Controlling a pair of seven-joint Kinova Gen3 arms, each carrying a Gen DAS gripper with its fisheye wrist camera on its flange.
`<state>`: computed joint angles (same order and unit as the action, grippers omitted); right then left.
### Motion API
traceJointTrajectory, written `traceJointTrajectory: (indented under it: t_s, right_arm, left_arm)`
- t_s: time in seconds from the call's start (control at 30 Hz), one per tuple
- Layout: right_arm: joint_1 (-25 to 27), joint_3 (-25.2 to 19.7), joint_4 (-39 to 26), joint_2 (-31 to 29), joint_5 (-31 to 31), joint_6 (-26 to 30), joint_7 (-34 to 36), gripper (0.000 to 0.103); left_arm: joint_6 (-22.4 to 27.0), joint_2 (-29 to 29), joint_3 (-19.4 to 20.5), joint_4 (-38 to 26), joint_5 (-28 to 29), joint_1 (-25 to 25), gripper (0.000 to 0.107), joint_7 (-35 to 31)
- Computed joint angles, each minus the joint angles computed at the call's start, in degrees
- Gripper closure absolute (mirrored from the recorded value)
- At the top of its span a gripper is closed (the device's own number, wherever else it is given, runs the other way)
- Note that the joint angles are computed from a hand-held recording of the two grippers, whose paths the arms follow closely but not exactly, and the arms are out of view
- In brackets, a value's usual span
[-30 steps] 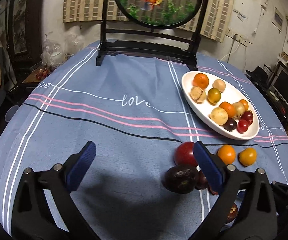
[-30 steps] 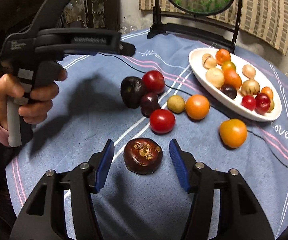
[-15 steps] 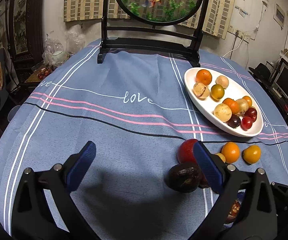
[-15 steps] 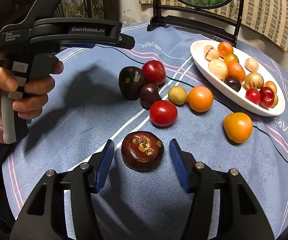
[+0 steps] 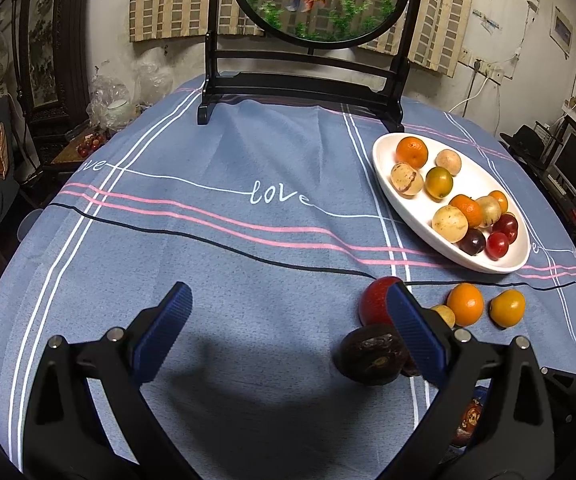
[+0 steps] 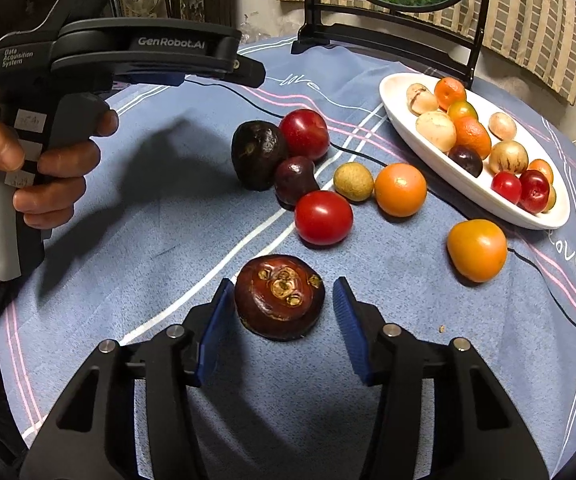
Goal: Organize fruits
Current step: 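Move both open tools back toward the remaining fruit, then grasp a dark plum with the right tool while the left tool grasps another dark plum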
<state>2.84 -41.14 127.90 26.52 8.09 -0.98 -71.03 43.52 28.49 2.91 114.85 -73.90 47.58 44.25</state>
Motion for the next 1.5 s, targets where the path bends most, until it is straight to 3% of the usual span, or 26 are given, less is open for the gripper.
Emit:
traceJointTrajectory:
  t_s: [0.27, 0.37, 0.53, 0.6, 0.73, 0.83, 1.2, 1.33, 1.5]
  right_arm:
    - [-1.2, 1.0, 0.7, -0.6, 0.8, -1.0, -0.3, 0.059]
    - [3.3, -3.0, 0.3, 0.2, 1.5, -0.4, -0.7, 0.059]
    - [10.6, -7.9, 0.7, 0.8, 2.2, -3.5, -3.9, 0.06]
    - [11.5, -8.0, 0.3, 1.0, 3.0, -3.4, -5.8, 0.06]
    - [11.7, -7.6, 0.1, 0.8, 4.5, -3.0, -8.0, 0.06]
    - [12.6, -8.6, 0.5, 0.7, 5.7, -3.1, -8.7, 0.06]
    - [9.9, -5.8, 0.8, -0.3, 8.2, -3.9, -11.2, 0.06]
    - [9.4, -5.2, 0.9, -0.6, 8.9, -4.3, -12.1, 0.06]
    - [9.1, -4.5, 1.0, -0.7, 10.1, -4.7, -13.3, 0.06]
  left_arm:
    - [0.1, 0.1, 0.0, 0.0, 0.4, -0.1, 0.008, 0.1]
    - [-0.4, -0.2, 0.0, 0.3, 0.1, -0.2, 0.008, -0.2]
    - [-5.1, -1.1, 0.7, 2.3, -5.7, -0.9, 0.009, -2.9]
    - [-6.1, -1.1, 1.5, 2.7, -8.3, -1.0, 0.014, -4.5]
    - [-8.8, -0.6, 3.2, 2.9, -10.6, -2.2, 0.039, -7.7]
    - [-11.7, 0.2, 3.6, 2.2, -8.2, -3.8, 0.051, -11.4]
    - [-13.5, 1.7, -0.3, 1.5, -9.5, -1.2, 0.051, -10.7]
    - [-15.1, 1.3, 0.5, 2.4, -12.7, -2.5, 0.061, -8.0]
    - [-12.7, 1.7, 1.8, 1.4, -9.9, -2.2, 0.062, -11.9]
